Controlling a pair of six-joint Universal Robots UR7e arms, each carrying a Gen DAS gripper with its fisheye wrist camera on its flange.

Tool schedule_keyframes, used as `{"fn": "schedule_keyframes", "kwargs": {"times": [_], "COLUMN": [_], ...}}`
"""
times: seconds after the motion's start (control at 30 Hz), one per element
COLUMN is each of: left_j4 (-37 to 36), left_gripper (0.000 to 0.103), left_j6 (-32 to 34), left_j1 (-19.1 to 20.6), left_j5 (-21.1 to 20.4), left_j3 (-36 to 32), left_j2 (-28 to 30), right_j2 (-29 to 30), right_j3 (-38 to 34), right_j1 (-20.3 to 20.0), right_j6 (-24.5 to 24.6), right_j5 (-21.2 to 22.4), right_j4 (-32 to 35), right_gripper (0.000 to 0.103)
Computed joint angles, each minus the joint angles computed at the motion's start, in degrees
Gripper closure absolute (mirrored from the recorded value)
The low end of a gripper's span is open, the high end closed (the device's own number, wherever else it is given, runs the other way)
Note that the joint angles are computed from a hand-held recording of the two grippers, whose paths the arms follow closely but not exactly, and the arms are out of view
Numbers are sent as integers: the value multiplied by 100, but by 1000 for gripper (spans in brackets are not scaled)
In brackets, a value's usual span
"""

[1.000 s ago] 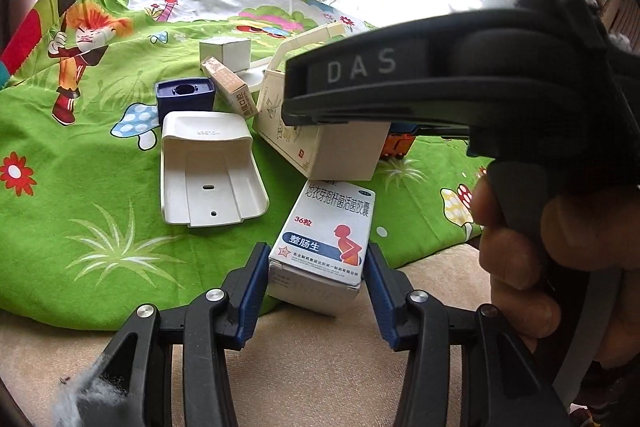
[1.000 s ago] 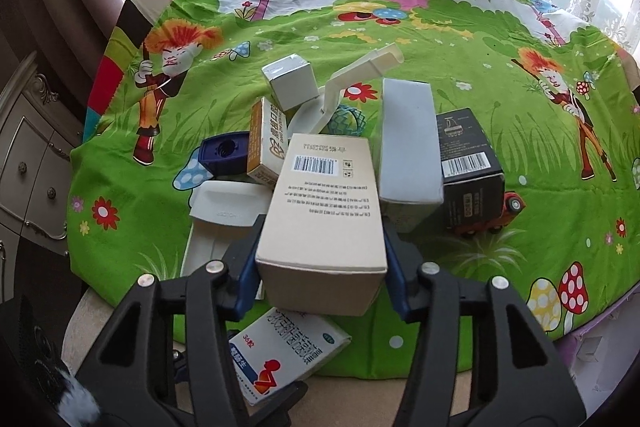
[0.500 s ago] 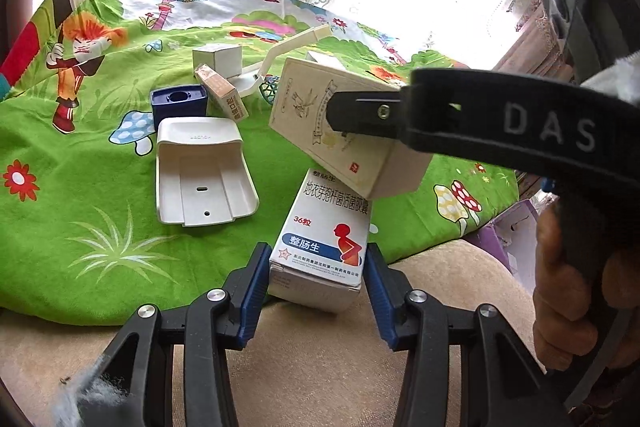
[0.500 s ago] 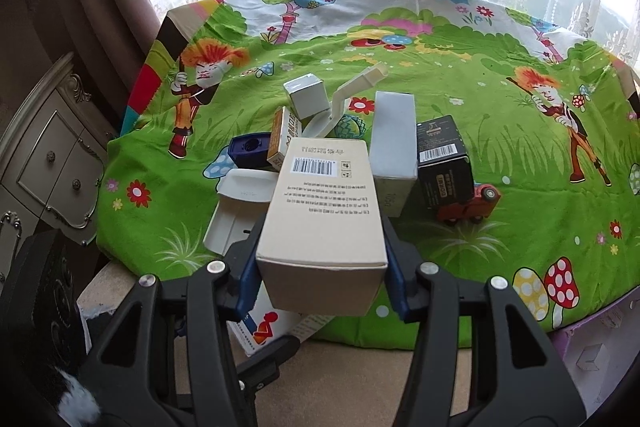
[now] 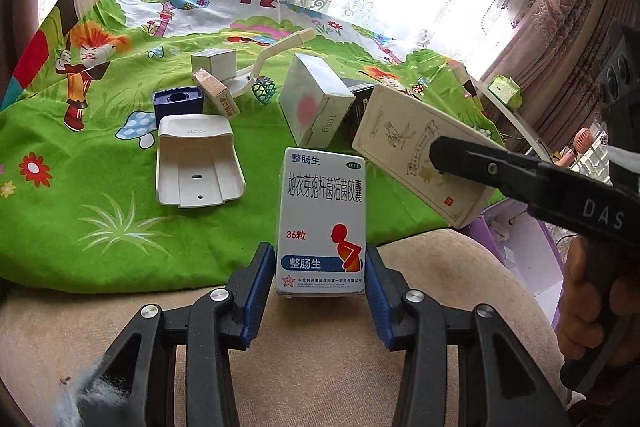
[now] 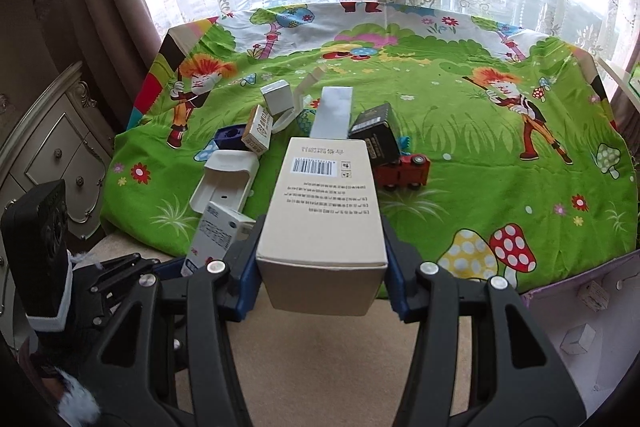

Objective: Organize rigid objects
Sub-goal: 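Lift both held boxes off the bed, then carry both boxes into the purple storage box and open both tools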

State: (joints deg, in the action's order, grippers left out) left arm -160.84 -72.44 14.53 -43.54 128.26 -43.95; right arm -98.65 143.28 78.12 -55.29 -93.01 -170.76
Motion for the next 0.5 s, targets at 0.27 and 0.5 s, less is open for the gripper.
{"fn": "schedule_keyframes", "kwargs": {"times": [0.27,0.5], "left_j4": [225,138], "left_gripper": [60,60], "left_j6": [73,271], "left_j1": [-81,-79], "left_j5": [-161,-258], "left_j3": [-244,-426], "left_j2": [118,232], "right_j2": [-364,-761], "right_j3": [86,208], "right_j1": [-542,-1077], "right_j6": [-354,-771], "right_j5": [163,382], "right_j4": [76,170], "right_gripper": [48,48]}}
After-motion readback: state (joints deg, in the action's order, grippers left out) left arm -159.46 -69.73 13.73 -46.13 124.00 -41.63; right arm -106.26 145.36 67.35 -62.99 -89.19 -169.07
